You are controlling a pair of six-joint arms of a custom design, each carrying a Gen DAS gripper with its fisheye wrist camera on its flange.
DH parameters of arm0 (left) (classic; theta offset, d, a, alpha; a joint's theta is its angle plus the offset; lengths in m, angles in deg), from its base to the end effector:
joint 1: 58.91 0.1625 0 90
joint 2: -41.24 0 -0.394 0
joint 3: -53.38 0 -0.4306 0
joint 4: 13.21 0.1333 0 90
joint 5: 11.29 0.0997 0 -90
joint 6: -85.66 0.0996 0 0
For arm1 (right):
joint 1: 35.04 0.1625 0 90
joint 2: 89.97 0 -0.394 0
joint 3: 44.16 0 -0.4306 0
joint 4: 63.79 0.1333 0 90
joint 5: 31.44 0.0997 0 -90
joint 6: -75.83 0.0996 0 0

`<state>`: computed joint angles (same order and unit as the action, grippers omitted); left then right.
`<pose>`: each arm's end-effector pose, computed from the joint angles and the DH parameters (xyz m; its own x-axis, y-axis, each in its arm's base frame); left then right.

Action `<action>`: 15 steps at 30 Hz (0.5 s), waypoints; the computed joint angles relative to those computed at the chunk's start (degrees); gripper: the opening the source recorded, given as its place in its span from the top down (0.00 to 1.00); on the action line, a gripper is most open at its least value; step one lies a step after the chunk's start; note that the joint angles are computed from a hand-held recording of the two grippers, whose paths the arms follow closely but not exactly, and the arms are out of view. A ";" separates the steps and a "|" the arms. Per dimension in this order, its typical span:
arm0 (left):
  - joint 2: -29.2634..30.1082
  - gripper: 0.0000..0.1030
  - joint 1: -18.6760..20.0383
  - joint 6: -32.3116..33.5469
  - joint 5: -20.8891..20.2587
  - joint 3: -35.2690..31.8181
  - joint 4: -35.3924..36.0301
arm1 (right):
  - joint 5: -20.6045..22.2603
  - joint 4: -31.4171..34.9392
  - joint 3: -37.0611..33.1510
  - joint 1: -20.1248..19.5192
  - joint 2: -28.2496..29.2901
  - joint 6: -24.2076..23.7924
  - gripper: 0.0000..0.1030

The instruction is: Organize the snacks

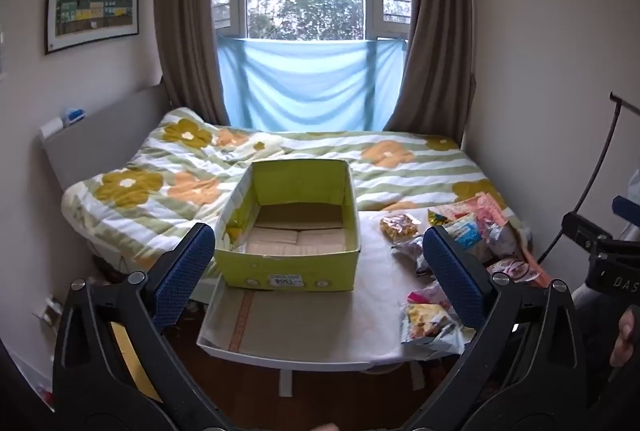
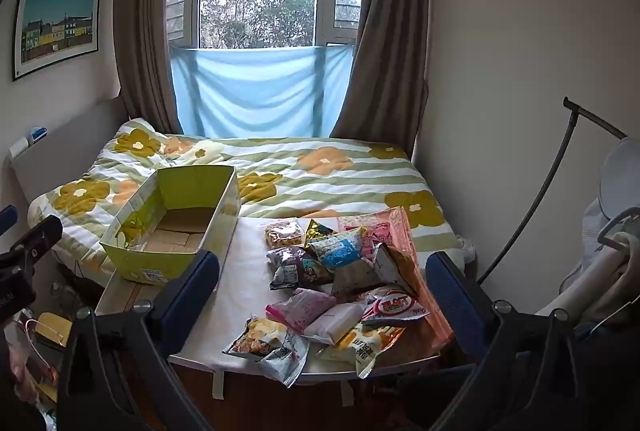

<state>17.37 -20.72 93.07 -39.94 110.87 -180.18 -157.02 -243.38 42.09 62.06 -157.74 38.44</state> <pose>-0.5113 -0.6830 0.1172 -0.6898 0.0623 -0.7213 0.6661 0.4453 -0.5984 0.1571 -0.6520 0.4588 -0.6710 0.1591 0.7242 -0.5632 0.5259 -0.6373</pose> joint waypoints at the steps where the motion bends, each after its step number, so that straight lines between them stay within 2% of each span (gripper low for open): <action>1: -0.05 0.00 -0.05 0.18 0.15 0.14 0.01 | 0.01 -0.14 0.02 0.04 0.06 0.10 0.00; 6: -0.52 0.00 0.19 -2.39 -0.80 0.36 1.98 | -0.02 -0.87 0.20 0.48 0.30 0.57 0.00; 7: -0.61 0.00 0.25 -2.67 -0.91 0.39 2.17 | 0.32 1.03 0.12 -0.18 -0.23 0.91 0.00; 15: -0.94 0.00 0.66 -3.38 -1.18 0.78 2.32 | 1.27 -0.28 0.99 -1.02 -0.13 0.75 0.00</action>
